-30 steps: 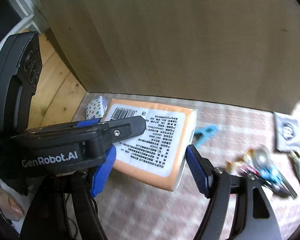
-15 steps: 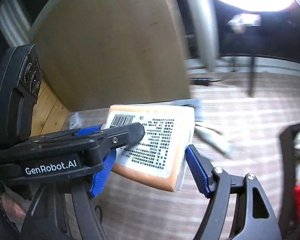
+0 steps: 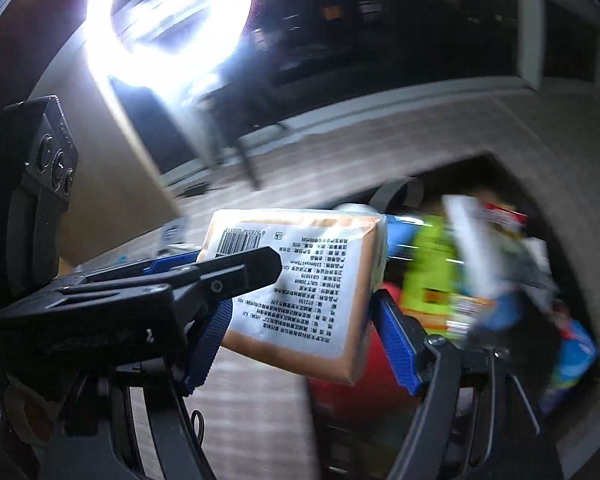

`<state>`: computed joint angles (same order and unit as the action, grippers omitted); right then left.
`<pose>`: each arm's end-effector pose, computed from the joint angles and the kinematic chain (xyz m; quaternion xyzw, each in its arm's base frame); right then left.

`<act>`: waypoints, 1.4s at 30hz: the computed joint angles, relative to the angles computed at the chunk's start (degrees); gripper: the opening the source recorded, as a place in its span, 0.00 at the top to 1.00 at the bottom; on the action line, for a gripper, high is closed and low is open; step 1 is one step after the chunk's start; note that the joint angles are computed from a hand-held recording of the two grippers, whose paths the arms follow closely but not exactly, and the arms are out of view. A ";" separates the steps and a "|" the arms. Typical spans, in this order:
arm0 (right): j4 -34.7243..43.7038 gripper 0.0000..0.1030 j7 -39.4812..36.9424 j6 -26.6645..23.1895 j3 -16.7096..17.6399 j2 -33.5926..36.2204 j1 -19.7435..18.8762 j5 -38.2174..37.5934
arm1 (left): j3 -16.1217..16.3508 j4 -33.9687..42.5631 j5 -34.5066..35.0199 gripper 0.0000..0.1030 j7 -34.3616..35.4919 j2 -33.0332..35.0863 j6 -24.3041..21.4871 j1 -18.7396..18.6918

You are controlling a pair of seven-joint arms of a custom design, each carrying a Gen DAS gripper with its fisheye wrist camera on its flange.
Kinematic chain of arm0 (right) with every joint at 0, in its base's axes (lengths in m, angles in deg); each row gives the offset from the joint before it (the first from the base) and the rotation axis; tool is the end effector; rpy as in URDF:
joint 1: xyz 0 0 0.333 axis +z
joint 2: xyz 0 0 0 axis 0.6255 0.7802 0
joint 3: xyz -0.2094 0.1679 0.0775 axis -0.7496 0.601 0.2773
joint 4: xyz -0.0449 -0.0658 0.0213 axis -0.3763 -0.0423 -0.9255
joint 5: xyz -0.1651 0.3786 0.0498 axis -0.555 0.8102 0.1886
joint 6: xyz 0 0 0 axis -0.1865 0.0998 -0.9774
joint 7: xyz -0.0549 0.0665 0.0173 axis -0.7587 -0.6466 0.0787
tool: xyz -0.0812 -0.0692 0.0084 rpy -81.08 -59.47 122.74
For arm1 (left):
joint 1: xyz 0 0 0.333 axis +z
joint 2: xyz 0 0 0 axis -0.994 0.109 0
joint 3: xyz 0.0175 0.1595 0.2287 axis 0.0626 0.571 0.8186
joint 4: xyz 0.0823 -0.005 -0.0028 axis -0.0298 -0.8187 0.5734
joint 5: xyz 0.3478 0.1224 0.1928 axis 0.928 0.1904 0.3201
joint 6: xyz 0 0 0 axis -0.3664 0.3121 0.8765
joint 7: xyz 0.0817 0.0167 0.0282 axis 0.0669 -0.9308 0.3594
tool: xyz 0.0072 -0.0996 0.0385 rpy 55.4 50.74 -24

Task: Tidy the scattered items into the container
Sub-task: 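Carry the tissue pack to the black box and open the right tool, then move the right tool toward the white tube beside the grey sachet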

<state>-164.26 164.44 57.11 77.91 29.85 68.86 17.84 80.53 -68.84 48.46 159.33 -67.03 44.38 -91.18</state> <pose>0.3461 0.2325 0.5515 -0.6963 0.6353 -0.0818 0.3239 0.4554 -0.1222 0.5710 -0.7040 0.6294 -0.3286 0.0159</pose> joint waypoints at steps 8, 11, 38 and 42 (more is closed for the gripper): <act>-8.22 0.31 -5.40 -8.94 -6.24 -14.58 -8.08 -2.27 | -4.81 10.84 0.15 0.43 -3.37 11.47 1.13 -4.72; -9.33 0.31 -6.48 -11.89 -6.85 -18.20 -11.14 -2.94 | -6.46 12.10 3.91 0.43 -6.90 12.26 2.25 -4.46; 0.37 0.31 -14.86 -0.80 -2.22 -0.36 3.33 4.99 | 3.13 -19.29 15.99 0.45 -11.34 -29.02 -13.83 12.52; 4.98 0.31 -15.97 1.43 -0.09 6.61 5.19 5.08 | 6.04 -22.66 18.81 0.46 -9.01 -34.53 -17.18 19.92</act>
